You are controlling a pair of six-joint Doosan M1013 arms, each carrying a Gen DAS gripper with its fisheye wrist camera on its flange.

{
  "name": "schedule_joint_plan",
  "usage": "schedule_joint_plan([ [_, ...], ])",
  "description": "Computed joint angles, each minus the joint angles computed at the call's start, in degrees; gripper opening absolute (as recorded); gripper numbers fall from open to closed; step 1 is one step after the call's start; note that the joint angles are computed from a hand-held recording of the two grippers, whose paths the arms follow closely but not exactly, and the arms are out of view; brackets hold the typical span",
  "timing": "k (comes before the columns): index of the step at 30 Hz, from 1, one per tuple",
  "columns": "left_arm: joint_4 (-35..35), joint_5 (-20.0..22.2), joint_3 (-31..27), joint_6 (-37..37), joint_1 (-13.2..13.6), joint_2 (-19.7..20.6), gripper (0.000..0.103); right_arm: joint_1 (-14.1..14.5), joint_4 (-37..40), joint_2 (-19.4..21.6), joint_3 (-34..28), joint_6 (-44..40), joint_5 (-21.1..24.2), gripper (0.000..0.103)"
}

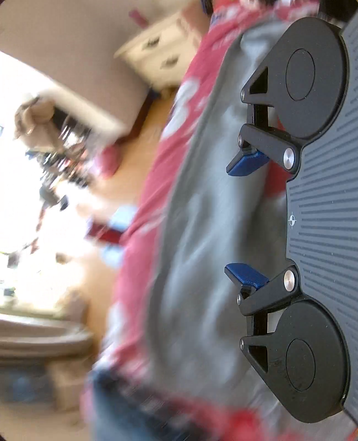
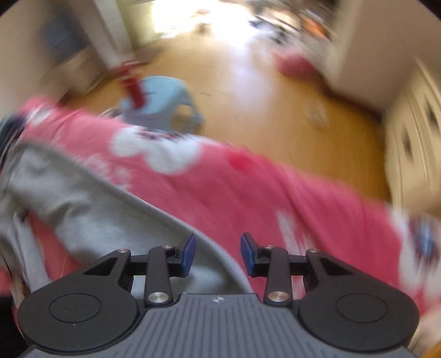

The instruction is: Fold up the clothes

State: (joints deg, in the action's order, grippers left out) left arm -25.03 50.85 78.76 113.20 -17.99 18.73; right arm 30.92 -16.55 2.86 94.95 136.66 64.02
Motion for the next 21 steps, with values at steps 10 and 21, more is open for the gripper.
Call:
schedule_joint_plan([
  [10, 41.3, -17.1, 0.9, -33.5, -2.5, 4.4, 0.079, 0.9, 9.8, 19.7, -16.6, -35.7, -20.5, 0.045],
  [21, 34.3, -11.4, -6.1, -35.7, 1.8, 10.7, 0.078, -0.3, 22.6, 30.1, -24.1, -38.3, -21.2, 0.036],
])
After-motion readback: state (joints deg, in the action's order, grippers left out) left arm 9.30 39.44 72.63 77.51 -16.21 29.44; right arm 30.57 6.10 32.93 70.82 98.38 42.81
